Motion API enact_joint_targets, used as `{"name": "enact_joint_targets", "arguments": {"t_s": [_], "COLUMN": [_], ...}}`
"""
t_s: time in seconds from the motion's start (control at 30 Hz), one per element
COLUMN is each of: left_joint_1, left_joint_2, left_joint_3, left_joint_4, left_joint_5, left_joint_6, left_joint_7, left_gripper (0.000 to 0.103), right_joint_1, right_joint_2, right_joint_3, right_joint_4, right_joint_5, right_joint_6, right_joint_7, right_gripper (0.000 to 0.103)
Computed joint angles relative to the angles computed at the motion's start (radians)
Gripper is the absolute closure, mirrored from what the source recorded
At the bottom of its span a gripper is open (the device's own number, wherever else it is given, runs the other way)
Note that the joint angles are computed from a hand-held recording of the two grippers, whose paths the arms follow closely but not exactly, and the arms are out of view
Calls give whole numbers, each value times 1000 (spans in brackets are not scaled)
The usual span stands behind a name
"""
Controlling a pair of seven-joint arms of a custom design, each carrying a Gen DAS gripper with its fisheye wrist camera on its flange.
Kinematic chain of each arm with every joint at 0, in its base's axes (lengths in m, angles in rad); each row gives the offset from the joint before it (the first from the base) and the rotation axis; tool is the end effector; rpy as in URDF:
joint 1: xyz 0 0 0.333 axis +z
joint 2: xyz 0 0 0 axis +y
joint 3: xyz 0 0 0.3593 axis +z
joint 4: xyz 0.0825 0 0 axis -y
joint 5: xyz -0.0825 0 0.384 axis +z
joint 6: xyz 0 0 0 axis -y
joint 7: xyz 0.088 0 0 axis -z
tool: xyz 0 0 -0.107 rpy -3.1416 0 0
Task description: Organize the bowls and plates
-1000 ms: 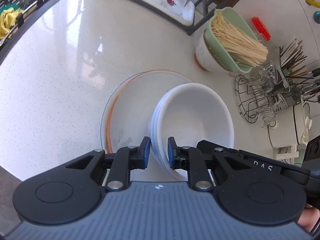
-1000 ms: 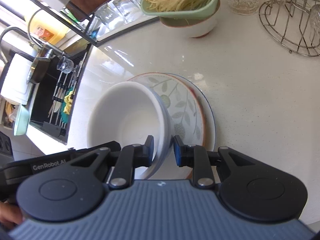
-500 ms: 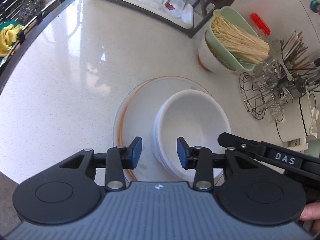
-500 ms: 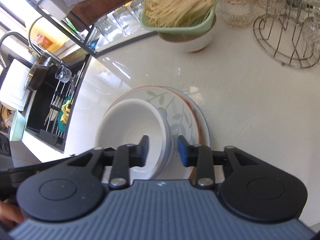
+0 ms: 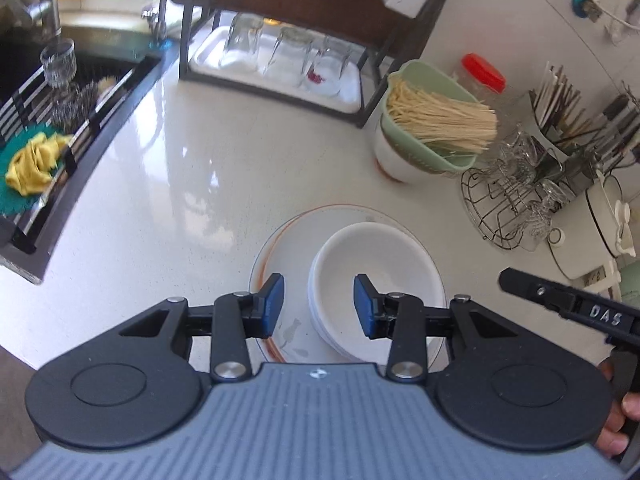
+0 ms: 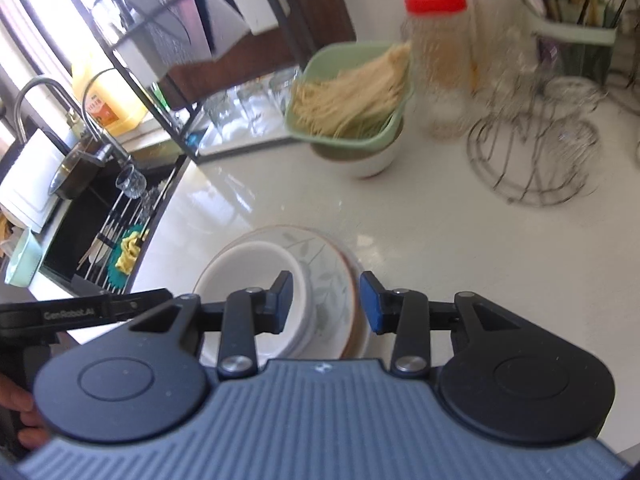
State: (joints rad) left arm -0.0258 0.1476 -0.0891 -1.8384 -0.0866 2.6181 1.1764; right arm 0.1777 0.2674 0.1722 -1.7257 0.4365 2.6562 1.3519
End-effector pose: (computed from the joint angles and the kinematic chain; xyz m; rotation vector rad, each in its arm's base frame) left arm 0.6495 -0.0693 0.5628 -2.2652 1.5920 -0.8374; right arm 0.6586 0.2131 0.5449 -1.8848 1.4971 -0.1935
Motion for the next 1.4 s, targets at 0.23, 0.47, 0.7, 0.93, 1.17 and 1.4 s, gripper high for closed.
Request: {"name": "enact_joint_targets", "arguments": {"t_s": [0.23,0.47,0.7,0.93,1.17,1.4], "left_joint_1": [-29,-21,5,31,30,21], "left_joint_2": [-110,-218,-355,-474,-560,-587], "left_joint_3": [3,-48,-119,-191,-238,-241], "left_joint_4": [-72,-162,-275,-346,-385,-387], "left_joint_5": [205,247,307,356,354,337], "left_joint_6": [52,21,-2,-26,-117,-175], "left_joint_7": [-151,-215,-317,-385,-437,-437], "left_gripper": [58,53,51,25,6,5], "right_joint_1": [-10,51,153,253,303,330], "right_joint_2": [-111,-244,-378,-474,-554,-605], "right_joint_3": [8,-35,-117,-193,-232,-263], "right_joint_4": [-106,-262,-391,-493,-597,-650], "right_joint_5": [107,192,343,394,298,171], "right_joint_6": [63,160,225,275,357,365], "right_joint_7": [-125,-234,-368,-427,-333,-211], "right_gripper": [62,63,63,54,25,25]}}
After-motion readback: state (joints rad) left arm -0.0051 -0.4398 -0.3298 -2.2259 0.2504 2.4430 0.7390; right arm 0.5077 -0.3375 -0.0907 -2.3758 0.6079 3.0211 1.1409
